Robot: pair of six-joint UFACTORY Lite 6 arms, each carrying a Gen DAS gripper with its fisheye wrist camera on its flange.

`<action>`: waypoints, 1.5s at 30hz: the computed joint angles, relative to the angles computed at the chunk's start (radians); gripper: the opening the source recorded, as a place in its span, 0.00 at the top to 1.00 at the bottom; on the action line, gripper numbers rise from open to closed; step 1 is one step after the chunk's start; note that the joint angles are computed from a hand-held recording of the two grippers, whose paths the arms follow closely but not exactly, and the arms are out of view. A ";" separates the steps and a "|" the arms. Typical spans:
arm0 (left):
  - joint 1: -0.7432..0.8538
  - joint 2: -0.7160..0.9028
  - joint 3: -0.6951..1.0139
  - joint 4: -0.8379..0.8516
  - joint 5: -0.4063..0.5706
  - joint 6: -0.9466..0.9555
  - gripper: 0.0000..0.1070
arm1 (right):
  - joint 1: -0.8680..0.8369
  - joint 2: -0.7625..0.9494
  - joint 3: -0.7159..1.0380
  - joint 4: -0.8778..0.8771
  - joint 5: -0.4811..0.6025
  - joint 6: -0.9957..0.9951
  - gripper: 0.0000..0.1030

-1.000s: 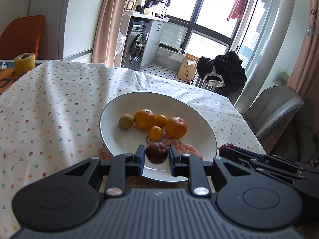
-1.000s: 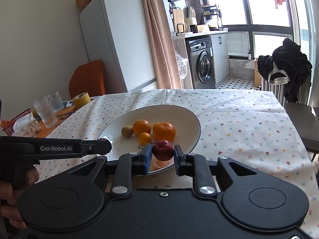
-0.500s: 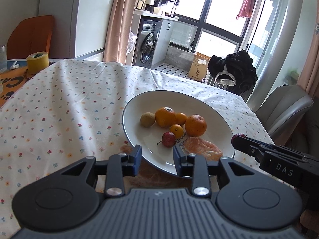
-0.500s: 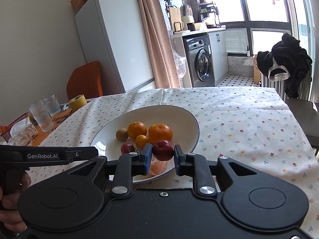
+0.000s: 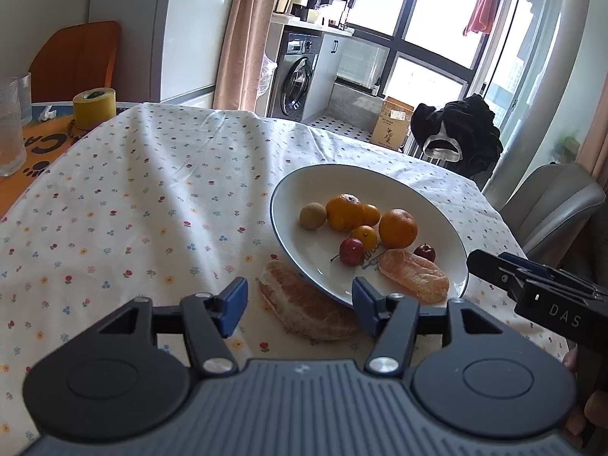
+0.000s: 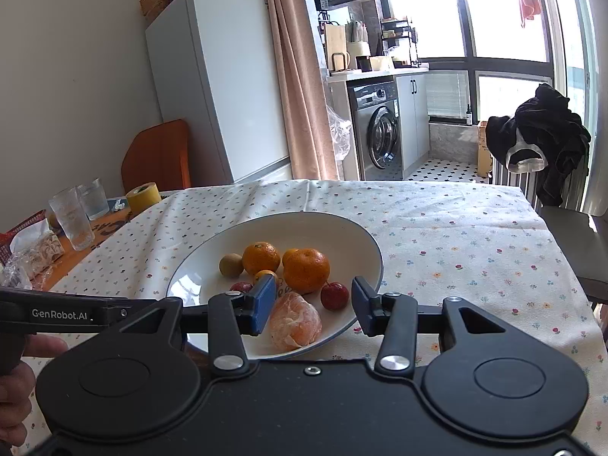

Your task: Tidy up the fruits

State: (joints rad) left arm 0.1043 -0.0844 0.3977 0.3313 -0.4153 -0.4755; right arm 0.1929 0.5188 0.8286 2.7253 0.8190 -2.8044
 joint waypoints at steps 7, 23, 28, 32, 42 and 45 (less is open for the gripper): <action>0.044 -0.072 -0.047 0.155 0.003 -0.114 0.09 | 0.015 -0.058 -0.091 0.081 0.033 -0.048 0.28; 0.112 -0.287 -0.196 0.296 -0.027 -0.197 0.04 | 0.031 -0.178 -0.248 0.082 0.099 -0.054 0.00; 0.159 -0.340 -0.222 0.402 -0.021 -0.279 0.04 | 0.043 -0.213 -0.289 0.108 0.091 -0.071 0.00; 0.193 -0.389 -0.246 0.492 -0.022 -0.327 0.04 | 0.045 -0.245 -0.326 0.105 0.098 -0.065 0.00; 0.301 -0.494 -0.303 0.708 -0.025 -0.451 0.04 | 0.078 -0.306 -0.386 0.117 0.084 -0.064 0.00; 0.348 -0.513 -0.314 0.790 -0.047 -0.500 0.04 | 0.092 -0.322 -0.399 0.113 0.072 -0.057 0.00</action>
State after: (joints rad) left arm 0.4518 -0.5973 0.0838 1.1213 -0.4622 -0.9756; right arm 0.2851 0.1966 0.4299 2.8380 0.8913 -2.8613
